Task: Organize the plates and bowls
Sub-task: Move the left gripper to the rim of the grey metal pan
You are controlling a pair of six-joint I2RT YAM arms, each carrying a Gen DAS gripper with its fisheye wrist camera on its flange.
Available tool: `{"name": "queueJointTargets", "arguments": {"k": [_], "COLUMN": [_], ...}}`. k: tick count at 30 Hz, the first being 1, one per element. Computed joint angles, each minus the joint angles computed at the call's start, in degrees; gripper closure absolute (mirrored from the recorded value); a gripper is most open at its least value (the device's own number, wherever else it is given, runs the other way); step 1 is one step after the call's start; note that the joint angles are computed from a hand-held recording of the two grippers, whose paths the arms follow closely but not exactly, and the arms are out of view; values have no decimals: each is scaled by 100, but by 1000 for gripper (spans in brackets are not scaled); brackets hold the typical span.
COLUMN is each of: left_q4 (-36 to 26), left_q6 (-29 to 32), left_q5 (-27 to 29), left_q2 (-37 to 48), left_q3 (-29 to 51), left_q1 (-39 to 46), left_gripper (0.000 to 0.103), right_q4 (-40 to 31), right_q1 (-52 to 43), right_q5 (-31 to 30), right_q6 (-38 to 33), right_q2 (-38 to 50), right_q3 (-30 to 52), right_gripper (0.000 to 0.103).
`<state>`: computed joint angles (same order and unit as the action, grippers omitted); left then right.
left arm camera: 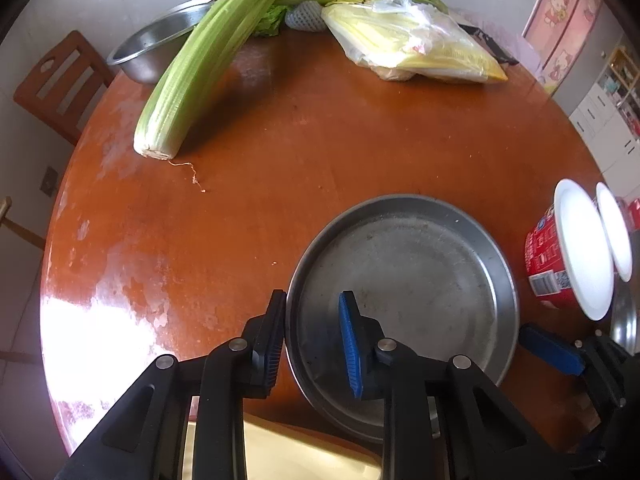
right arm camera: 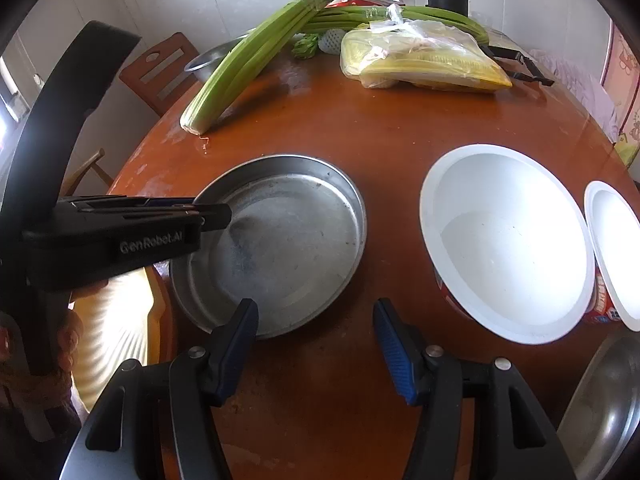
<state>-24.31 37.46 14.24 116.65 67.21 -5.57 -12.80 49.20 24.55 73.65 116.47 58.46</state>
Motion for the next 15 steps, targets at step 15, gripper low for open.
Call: {"name": "queueJointTargets", "arguments": {"k": [15], "left_q4": [156], "left_q6": [429], "left_q5": [-18], "left_q2": [-551], "left_q3": [-819], "left_q1": [-179], "left_gripper": [77], "right_q4": [9], "right_q1": [64], "right_q5": [-180], "right_q6": [146], "right_q2": [-202], "right_q3": [-291], "right_gripper": [44]}}
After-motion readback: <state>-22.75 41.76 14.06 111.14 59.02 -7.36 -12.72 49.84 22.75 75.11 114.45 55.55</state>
